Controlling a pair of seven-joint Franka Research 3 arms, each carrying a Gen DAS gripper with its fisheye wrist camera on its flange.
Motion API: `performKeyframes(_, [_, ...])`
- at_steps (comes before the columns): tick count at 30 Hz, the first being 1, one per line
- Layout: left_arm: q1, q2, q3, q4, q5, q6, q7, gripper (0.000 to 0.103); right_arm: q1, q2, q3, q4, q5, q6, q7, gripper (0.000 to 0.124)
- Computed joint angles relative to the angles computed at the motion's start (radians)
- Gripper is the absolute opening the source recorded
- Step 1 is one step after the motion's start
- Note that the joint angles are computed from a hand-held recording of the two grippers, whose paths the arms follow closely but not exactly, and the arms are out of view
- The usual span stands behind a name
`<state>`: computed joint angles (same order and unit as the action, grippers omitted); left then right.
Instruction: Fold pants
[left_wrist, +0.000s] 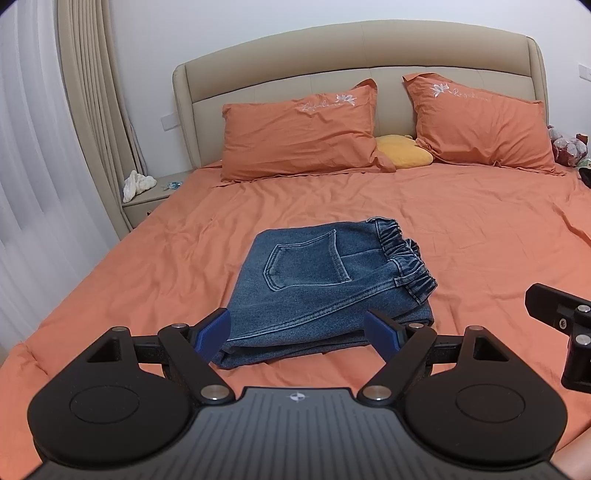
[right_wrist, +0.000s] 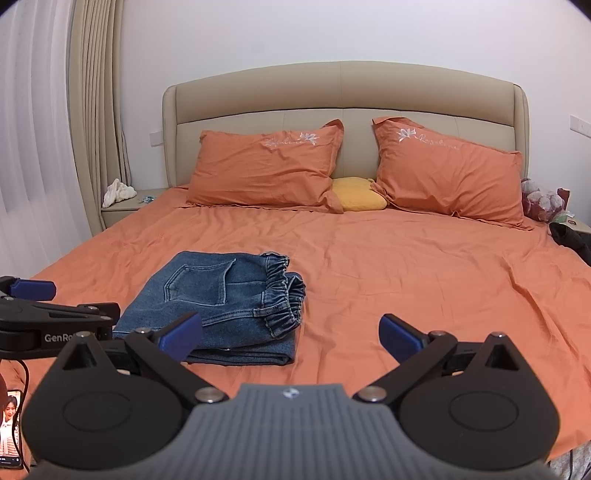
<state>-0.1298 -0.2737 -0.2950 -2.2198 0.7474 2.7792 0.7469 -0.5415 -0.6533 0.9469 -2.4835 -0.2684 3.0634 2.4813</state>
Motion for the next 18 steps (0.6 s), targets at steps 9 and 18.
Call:
performKeyframes(9, [-0.002, 0.003, 0.009, 0.005, -0.017, -0.006, 0.025, 0.095, 0.004, -0.003, -0.001, 0.0, -0.002, -0.003, 0.005, 0.098])
performKeyframes(18, [0.006, -0.005, 0.001, 0.0, -0.001, 0.001, 0.004, 0.095, -0.008, -0.01, 0.011, 0.002, 0.0, -0.001, 0.011, 0.098])
